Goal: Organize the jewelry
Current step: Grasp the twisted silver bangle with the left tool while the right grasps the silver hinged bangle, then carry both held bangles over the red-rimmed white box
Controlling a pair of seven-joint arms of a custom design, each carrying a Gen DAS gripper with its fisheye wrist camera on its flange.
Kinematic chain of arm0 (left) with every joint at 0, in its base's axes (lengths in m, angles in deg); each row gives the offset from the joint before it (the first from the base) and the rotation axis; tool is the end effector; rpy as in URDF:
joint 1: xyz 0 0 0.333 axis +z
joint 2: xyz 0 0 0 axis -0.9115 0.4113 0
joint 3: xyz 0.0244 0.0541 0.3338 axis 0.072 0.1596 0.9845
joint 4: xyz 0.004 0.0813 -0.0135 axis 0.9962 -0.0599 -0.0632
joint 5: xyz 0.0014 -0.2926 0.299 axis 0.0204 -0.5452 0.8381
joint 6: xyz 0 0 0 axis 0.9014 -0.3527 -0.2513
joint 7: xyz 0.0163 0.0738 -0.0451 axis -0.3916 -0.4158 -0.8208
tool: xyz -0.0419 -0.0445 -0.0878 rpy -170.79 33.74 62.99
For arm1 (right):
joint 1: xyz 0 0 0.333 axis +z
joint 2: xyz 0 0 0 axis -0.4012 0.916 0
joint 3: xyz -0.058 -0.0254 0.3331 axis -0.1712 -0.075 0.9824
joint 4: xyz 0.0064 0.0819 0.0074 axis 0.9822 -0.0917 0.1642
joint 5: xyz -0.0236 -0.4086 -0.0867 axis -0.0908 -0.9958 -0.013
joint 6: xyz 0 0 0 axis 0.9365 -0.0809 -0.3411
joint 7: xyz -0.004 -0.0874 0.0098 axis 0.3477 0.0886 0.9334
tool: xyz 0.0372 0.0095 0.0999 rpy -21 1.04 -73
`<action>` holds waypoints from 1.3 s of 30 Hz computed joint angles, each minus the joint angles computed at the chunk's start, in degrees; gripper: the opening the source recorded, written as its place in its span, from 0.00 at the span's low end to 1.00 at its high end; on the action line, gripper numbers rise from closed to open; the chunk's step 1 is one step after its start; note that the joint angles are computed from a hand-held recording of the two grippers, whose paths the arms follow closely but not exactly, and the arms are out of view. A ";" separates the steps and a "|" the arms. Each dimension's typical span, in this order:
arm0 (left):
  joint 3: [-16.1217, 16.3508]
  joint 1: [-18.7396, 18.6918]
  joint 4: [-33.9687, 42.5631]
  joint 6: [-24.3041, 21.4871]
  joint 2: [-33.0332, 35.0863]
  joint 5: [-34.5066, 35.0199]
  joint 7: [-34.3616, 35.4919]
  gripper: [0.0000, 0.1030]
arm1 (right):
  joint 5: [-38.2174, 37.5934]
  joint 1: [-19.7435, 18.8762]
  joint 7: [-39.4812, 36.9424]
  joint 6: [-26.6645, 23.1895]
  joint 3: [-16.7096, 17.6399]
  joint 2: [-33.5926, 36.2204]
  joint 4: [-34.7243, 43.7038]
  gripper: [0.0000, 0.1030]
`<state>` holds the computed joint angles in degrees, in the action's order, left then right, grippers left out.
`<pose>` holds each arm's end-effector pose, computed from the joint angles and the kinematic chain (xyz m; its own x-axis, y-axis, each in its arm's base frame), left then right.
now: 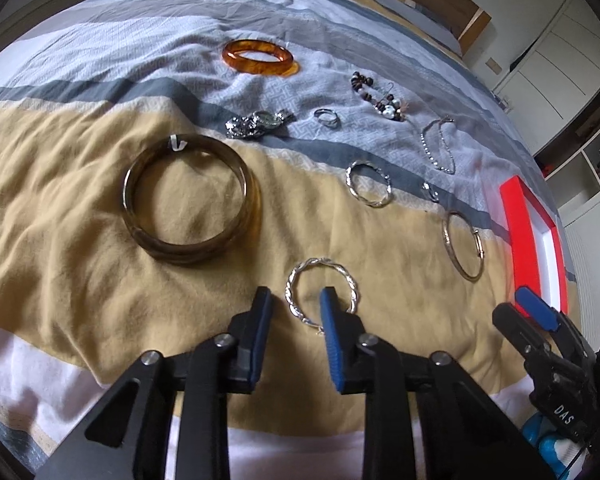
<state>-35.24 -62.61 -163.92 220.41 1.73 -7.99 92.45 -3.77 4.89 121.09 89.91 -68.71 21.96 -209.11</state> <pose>0.6191 -0.0945 0.3650 -0.0755 -0.9517 0.2976 -0.9091 -0.0569 -0.4126 0.5648 0.2656 0.3799 0.0680 -0.9894 -0.1285 -0.7841 0.0267 -0.6201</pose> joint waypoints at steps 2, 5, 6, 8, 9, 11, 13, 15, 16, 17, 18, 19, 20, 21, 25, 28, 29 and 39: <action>-0.13 0.17 0.29 -0.24 0.40 -0.24 0.29 0.15 | 2.01 -0.86 -1.57 0.47 0.68 0.99 0.95 0.74; -0.28 0.37 0.72 -0.41 0.98 -0.45 0.57 0.08 | 9.06 -3.81 -8.91 1.69 3.97 2.56 2.34 0.60; -0.42 0.51 0.92 -0.56 1.19 -0.64 0.79 0.07 | 12.91 -5.87 -13.10 2.10 6.39 3.28 2.96 0.58; -0.47 0.50 1.23 -0.72 1.50 -0.37 0.77 0.06 | 17.20 -7.39 -17.76 2.06 8.38 4.63 4.41 0.55; -0.47 0.37 1.43 -0.65 1.74 0.01 0.61 0.05 | 18.57 -7.50 -19.21 1.78 8.65 5.37 5.26 0.54; -0.63 0.38 1.62 -0.47 2.01 0.40 0.66 0.04 | 24.17 -10.96 -24.97 1.19 12.68 7.18 7.00 0.45; -0.63 0.28 1.79 -0.30 2.29 1.24 0.35 0.04 | 28.80 -13.65 -29.50 0.41 15.83 8.74 8.51 0.40; -0.56 0.12 1.89 -0.05 2.51 2.33 -0.15 0.04 | 32.26 -15.34 -33.27 -0.55 17.91 10.46 10.27 0.38; -0.42 -0.10 1.93 0.11 2.63 3.26 -0.68 0.04 | 33.61 -15.82 -34.85 -0.99 18.53 11.26 11.14 0.38; -0.16 -0.49 2.04 0.26 2.79 4.62 -1.48 0.04 | 34.86 -16.20 -36.37 -1.44 19.07 12.05 12.03 0.38; 0.17 -0.96 2.17 0.50 3.01 6.23 -2.53 0.04 | 35.66 -15.98 -37.29 -1.70 18.94 12.60 12.69 0.38; 0.40 -1.29 2.28 0.67 3.19 7.69 -3.53 0.04 | 36.17 -15.39 -37.90 -1.93 18.41 13.11 13.33 0.35; 0.40 -1.30 2.47 0.59 3.40 8.60 -4.13 0.04 | 36.59 -14.79 -38.55 -2.24 17.82 13.70 14.04 0.30; 0.38 -1.32 2.89 0.31 3.79 9.54 -4.64 0.04 | 37.04 -14.06 -38.92 -2.57 17.09 14.18 14.62 0.27; -0.38 -0.70 4.03 0.09 4.95 11.20 -5.40 0.04 | 43.16 -15.88 -43.38 -2.69 19.20 14.69 14.96 0.06; -1.77 0.60 2.61 2.13 4.04 9.51 -3.98 0.03 | 45.76 -14.94 -45.18 -1.97 18.40 13.26 13.49 0.05; -1.86 0.68 2.01 2.87 3.55 9.34 -3.98 0.03 | 46.45 -14.37 -45.64 -1.66 17.93 12.56 12.79 0.05; 0.09 -1.21 -3.69 7.45 -3.05 12.59 -8.03 0.03 | 58.10 -13.38 -53.98 4.79 20.00 3.80 4.00 0.04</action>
<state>-35.14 -63.82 -167.61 227.86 -1.32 4.60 84.42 54.33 -8.49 67.11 94.70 -48.71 25.75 -205.12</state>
